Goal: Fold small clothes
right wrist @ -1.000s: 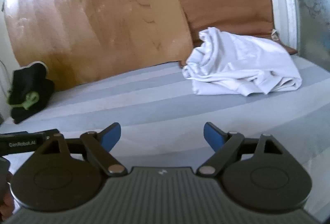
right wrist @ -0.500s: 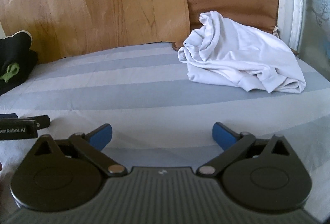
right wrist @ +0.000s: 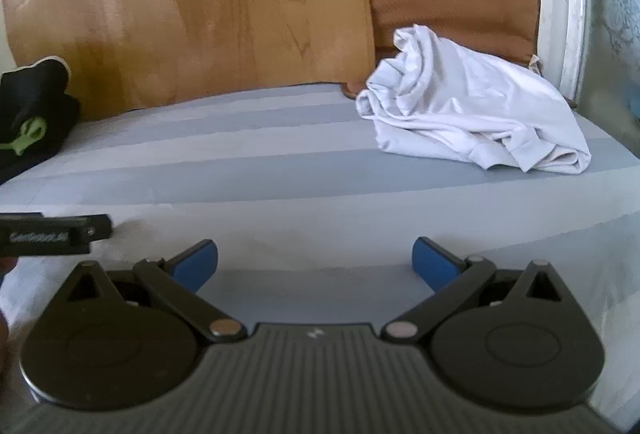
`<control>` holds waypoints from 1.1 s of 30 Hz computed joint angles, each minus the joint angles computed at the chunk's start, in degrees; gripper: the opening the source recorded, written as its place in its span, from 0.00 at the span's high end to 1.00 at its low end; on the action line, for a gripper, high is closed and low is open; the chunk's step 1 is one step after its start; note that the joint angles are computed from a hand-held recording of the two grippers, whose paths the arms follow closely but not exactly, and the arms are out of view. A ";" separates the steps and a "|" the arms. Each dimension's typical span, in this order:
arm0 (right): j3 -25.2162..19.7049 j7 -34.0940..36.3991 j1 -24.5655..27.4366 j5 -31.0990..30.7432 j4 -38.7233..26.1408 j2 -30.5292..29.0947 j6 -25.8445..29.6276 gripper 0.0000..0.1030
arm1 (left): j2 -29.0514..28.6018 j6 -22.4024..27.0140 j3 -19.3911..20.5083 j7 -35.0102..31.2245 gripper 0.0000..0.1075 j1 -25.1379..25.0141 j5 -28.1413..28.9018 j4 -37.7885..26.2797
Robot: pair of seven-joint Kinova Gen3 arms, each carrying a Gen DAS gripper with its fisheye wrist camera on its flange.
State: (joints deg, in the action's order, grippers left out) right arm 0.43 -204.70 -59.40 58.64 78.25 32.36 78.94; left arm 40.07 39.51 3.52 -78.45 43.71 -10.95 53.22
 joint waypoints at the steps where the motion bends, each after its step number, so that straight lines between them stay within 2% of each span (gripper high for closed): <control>1: -0.03 0.00 -0.29 0.10 -0.37 0.25 0.27 0.00 | -0.14 -0.20 0.46 -0.56 0.04 -0.42 0.30 0.27; 7: 0.25 -7.28 -2.67 2.31 0.66 0.37 -0.13 0.00 | -1.72 -1.59 0.00 -0.08 0.04 -0.49 0.65 3.07; 14: 0.19 -10.16 -4.29 4.81 0.56 0.75 1.21 0.00 | -4.96 -5.01 -4.27 4.94 0.04 3.89 -6.31 8.95; 16: 0.11 -8.58 -4.25 5.19 0.21 0.95 2.27 0.00 | -5.51 -5.63 -4.33 5.55 0.04 4.47 -7.97 9.81; 19: -0.03 -5.06 -3.52 5.17 0.72 0.16 2.29 0.00 | -5.55 -5.16 -2.39 4.23 0.04 3.57 -8.05 9.35; 22: -0.62 1.36 -1.06 3.08 -0.53 0.10 3.36 0.00 | -4.99 -4.79 -0.65 2.64 0.04 2.48 -6.85 8.26; 25: -0.36 5.10 0.99 1.32 -1.09 -0.20 3.12 0.00 | -3.11 -2.10 -0.04 1.98 0.04 2.26 -5.33 4.58; 33: 0.12 9.42 5.06 -1.80 -1.79 -0.73 -1.41 0.00 | 1.44 2.23 -1.27 2.47 0.04 3.10 -3.98 -3.71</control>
State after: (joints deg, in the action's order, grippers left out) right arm 0.55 -195.29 -54.34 56.85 76.47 31.63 77.53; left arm 41.51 41.74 2.25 -75.98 46.81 -14.93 49.51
